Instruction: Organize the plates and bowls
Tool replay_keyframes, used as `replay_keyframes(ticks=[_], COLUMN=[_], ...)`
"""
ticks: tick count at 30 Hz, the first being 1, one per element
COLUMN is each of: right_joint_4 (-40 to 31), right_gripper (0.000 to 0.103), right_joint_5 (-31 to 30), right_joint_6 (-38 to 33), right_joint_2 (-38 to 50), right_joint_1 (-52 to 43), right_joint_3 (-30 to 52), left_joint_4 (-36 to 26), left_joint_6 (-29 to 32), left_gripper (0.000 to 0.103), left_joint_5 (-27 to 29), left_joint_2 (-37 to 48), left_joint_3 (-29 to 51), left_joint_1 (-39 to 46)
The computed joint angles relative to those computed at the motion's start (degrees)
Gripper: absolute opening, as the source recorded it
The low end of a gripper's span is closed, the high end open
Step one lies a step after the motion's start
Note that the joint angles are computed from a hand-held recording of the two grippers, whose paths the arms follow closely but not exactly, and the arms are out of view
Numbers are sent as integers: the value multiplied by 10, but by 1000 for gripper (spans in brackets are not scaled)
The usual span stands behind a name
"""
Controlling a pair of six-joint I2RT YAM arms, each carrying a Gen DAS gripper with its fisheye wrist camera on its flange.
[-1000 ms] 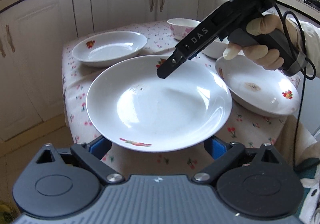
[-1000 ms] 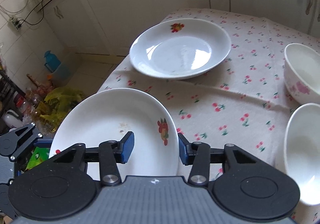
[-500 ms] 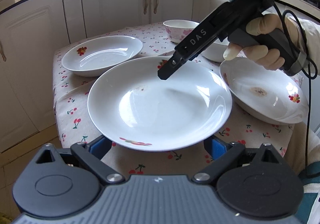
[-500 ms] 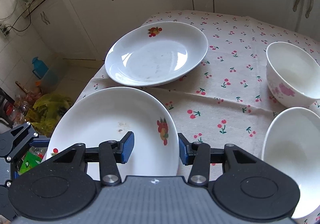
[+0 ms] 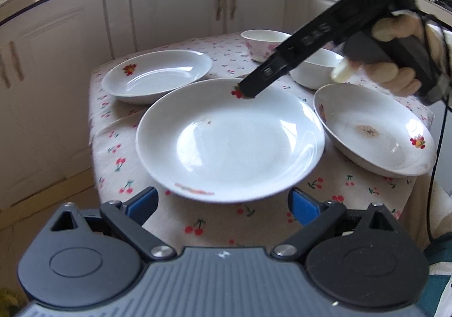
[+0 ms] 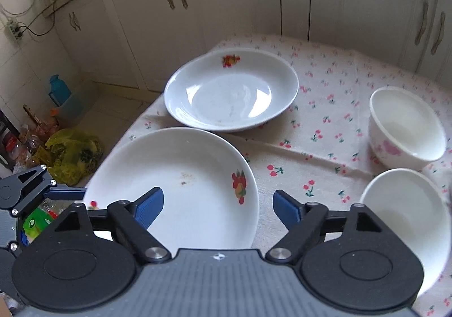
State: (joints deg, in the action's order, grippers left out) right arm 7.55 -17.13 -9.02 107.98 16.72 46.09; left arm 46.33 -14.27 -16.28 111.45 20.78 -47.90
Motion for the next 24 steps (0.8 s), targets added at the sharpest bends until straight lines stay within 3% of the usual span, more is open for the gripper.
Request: replay_keyframes(ticks=[5,9,14,19,24], right_joint_4=[22,39,37,29,2], right_gripper=[98,101,103,103,103], right_joint_5=[-3,-15,-35,-50,-91], right_joint_6=[-3,-5,-19,-51,-107], right_joint_2=[-84,-155,-243,-336,-376], right_joint_1=[-10,-30,-75,-139,-241], right_joint_3=[-77,-145,-226,-299,-334], left_joint_4=[-41,-104,-161,-191,-193], left_joint_6=[-73,-132,-185,-206,-206], left_gripper=[98,99,99,99,99], left_joint_5=[-63,-130,-173,-189,-188], left_joint_2=[-57,-105,-109,-83,-47], left_joint_3=[-28,-26,5,50,94], left_joint_1=[-58,-131,-196,-244,-261])
